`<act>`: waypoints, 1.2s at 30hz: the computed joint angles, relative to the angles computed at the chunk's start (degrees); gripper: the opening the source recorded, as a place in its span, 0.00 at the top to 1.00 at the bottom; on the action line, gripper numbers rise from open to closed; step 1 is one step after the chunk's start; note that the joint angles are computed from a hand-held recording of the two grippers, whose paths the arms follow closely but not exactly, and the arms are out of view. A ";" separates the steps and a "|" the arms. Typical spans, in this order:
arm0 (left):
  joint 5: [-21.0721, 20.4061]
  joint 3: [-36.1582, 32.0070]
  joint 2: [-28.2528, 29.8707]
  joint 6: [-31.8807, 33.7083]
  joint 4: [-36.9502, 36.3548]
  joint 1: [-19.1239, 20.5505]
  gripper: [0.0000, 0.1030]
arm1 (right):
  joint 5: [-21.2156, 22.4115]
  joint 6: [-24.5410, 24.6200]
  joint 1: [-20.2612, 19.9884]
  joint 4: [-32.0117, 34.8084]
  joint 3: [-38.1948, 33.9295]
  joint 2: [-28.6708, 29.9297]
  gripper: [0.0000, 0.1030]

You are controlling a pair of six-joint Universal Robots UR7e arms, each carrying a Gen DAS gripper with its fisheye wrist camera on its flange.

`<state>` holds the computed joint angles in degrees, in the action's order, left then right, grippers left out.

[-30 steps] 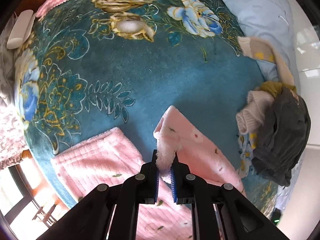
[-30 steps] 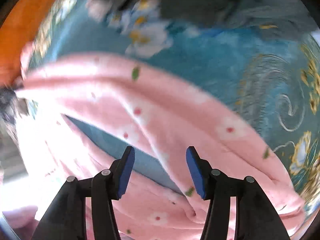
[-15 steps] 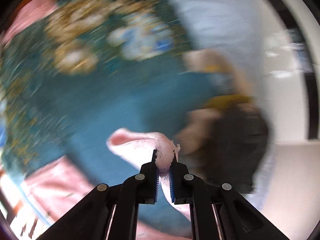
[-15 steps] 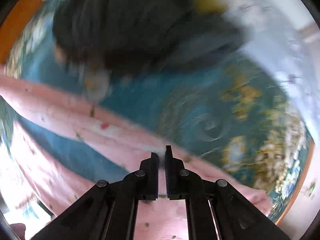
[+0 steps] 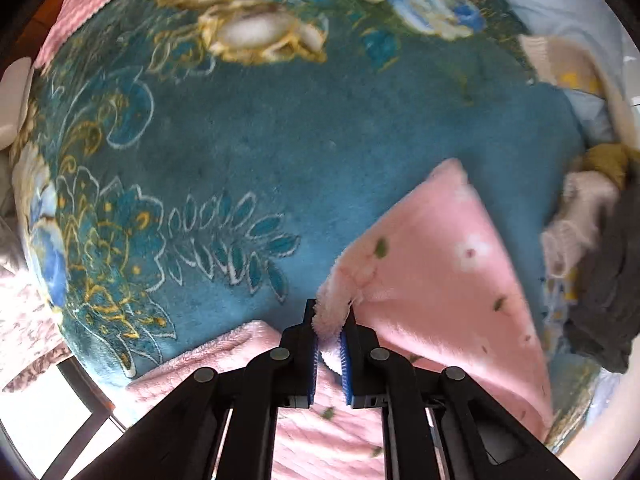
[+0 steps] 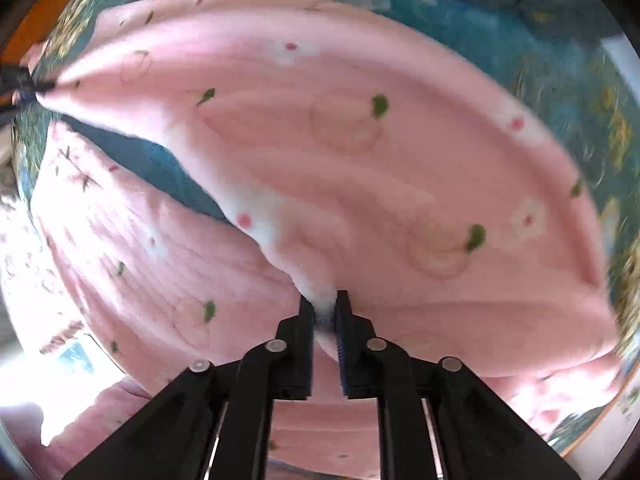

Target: Fold clothes

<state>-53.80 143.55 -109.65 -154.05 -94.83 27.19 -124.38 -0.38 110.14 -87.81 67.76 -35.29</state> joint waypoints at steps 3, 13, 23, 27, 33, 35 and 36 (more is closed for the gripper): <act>0.38 -1.58 -0.13 0.32 2.66 0.35 0.76 | 3.88 1.34 -0.64 0.12 -2.67 -1.01 0.60; 0.16 -8.20 -0.29 -37.02 26.29 -14.36 0.47 | -1.12 19.07 -8.80 -8.85 -8.47 -11.33 0.46; 9.21 -19.11 27.49 -13.98 -8.18 -4.18 0.47 | 6.82 39.12 -23.64 -20.78 -6.90 -24.62 0.38; 10.22 -29.03 36.97 -0.53 -14.29 -0.07 0.47 | 17.86 41.53 -28.57 -18.02 -12.40 -21.18 0.37; 9.83 -42.20 43.79 3.31 -5.32 0.93 0.47 | 21.25 42.76 -31.63 -9.27 -22.00 -14.16 0.37; 9.11 -44.70 44.74 2.70 -2.27 1.09 0.47 | 20.03 43.15 -31.90 -3.05 -27.70 -10.73 0.37; 8.79 -45.67 45.09 2.39 -1.01 1.20 0.47 | 18.40 42.78 -31.61 -0.18 -30.26 -9.27 0.39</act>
<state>-45.01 97.88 -64.55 -151.66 -95.84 28.39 -105.99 42.40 78.53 -87.99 37.50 -44.56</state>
